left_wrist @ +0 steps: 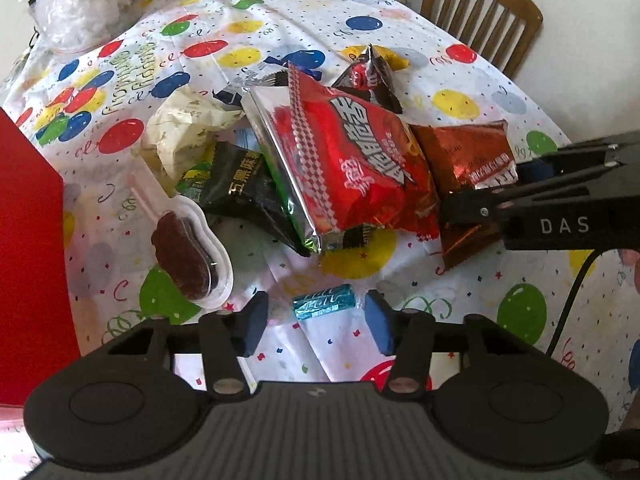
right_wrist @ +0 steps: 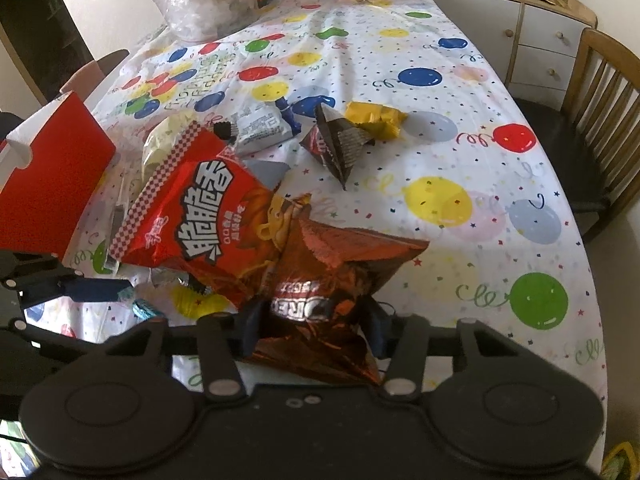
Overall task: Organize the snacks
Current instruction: 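Grasp the Oreo bag with the right tool while the left tool grasps the blue candy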
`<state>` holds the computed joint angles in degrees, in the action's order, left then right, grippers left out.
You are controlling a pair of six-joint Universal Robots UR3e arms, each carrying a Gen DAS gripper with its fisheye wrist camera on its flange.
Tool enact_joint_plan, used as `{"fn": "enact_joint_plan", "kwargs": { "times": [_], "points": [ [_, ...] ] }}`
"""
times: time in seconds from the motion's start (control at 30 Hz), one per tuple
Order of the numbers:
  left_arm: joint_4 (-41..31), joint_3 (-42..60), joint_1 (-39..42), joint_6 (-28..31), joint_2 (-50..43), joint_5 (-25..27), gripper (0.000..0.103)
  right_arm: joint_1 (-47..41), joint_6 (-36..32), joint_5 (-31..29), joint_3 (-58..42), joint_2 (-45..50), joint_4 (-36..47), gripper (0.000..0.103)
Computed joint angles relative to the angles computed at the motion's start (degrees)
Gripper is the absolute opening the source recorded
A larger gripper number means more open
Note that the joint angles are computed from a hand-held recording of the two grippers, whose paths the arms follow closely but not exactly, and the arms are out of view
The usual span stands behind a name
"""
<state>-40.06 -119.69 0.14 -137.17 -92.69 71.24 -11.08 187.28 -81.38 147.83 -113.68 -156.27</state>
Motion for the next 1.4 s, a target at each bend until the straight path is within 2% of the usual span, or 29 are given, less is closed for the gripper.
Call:
{"fn": "enact_joint_plan", "kwargs": {
  "times": [0.07,0.2,0.7,1.0,1.13,1.27,1.4],
  "points": [
    [-0.16,0.22,0.2,-0.64,-0.05,-0.19,0.046,-0.74,-0.24,0.57,0.36,-1.27,0.95,0.043],
    [-0.88,0.07,0.8,-0.93,0.89,-1.6,0.034,-1.31,-0.5,1.14,1.12,-4.61,3.56,0.041],
    [-1.03,-2.53,3.16,-3.99,5.46,-2.01,0.033,-6.36,-4.5,6.03,0.19,-28.34,26.28,0.041],
    [-5.64,-4.87,8.12,-5.23,14.95,-3.56,0.033,-6.17,-8.28,8.89,-5.15,-34.56,35.42,0.041],
    [-10.11,-5.78,12.67,-4.68,21.22,-5.71,0.033,-3.65,-9.38,9.53,-8.13,-32.87,35.25,0.041],
    [-14.09,-4.97,16.87,-4.05,25.93,-7.74,0.033,1.27,-8.37,8.54,-11.07,-27.52,31.0,0.041],
    [-18.73,-2.78,21.99,-1.28,29.02,-10.41,0.033,10.67,-3.77,2.96,-15.29,-17.44,22.97,0.041]
  ]
}}
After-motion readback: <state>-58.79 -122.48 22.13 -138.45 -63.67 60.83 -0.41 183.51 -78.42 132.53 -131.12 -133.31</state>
